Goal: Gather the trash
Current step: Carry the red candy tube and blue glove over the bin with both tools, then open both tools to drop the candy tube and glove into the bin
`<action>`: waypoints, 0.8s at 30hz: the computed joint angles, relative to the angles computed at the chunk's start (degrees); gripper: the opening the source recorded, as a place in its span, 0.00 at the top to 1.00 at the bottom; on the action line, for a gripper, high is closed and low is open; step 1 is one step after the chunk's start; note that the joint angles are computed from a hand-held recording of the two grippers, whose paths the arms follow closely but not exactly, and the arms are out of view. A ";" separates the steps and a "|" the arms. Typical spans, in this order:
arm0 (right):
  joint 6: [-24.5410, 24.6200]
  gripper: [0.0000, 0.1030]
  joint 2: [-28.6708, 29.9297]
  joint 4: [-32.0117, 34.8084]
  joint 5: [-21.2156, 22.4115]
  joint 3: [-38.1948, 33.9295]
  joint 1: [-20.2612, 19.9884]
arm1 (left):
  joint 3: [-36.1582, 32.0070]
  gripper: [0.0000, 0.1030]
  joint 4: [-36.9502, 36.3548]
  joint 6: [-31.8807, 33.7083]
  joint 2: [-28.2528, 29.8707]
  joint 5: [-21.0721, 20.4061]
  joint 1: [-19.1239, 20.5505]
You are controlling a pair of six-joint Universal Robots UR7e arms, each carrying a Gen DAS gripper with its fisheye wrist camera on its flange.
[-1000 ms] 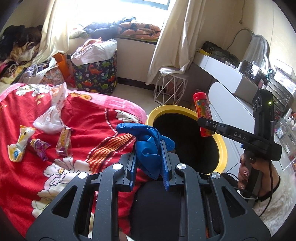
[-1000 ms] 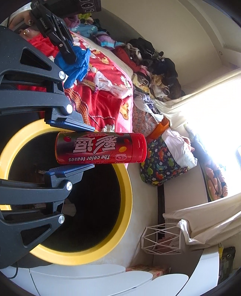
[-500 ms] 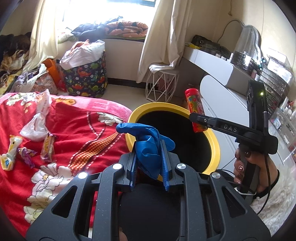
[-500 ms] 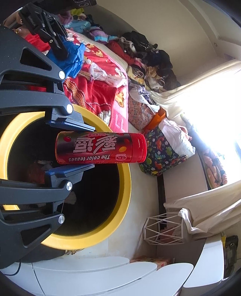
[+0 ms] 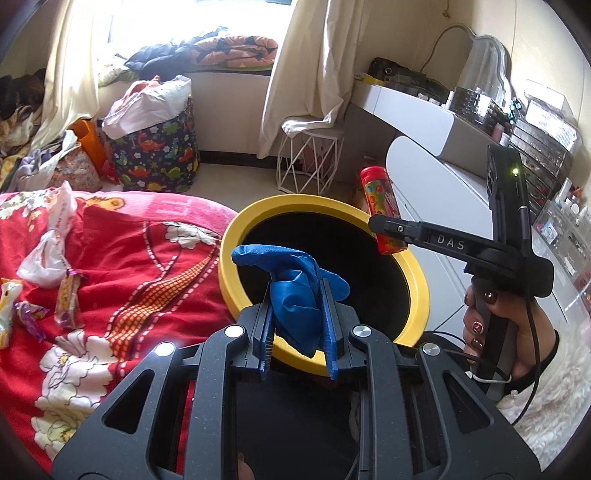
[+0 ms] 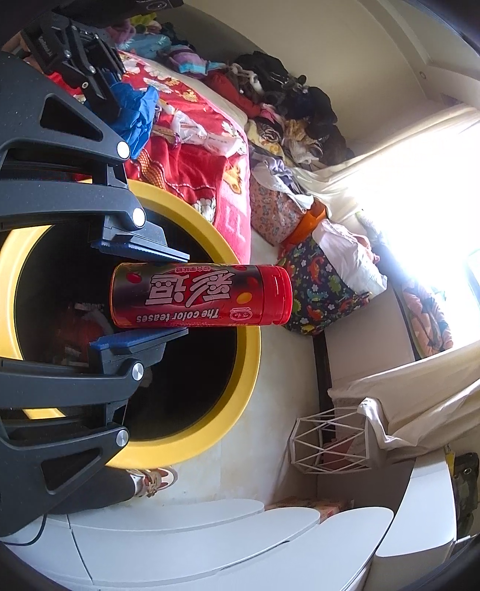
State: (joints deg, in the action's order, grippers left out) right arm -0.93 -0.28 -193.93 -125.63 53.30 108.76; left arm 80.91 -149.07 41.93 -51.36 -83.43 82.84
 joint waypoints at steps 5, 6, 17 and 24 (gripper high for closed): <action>0.69 0.69 -0.76 -0.69 -0.36 1.45 -0.38 | -0.20 0.84 0.47 0.39 0.89 0.56 -0.31; 0.81 0.69 -0.97 -0.85 -0.32 1.82 -0.46 | -0.25 0.84 0.53 0.45 1.05 0.69 -0.35; 1.15 0.69 -1.93 -1.42 -0.10 3.49 -1.02 | -1.42 0.84 1.95 0.27 3.37 2.14 -0.65; 2.43 0.32 -1.69 -2.16 -0.84 3.51 -1.35 | -1.75 0.24 0.76 -1.31 4.02 1.94 -0.19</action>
State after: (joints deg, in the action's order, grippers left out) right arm 1.50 -1.97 -196.10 -126.47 56.82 107.41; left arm 79.17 -148.31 40.62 -47.35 -81.48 82.65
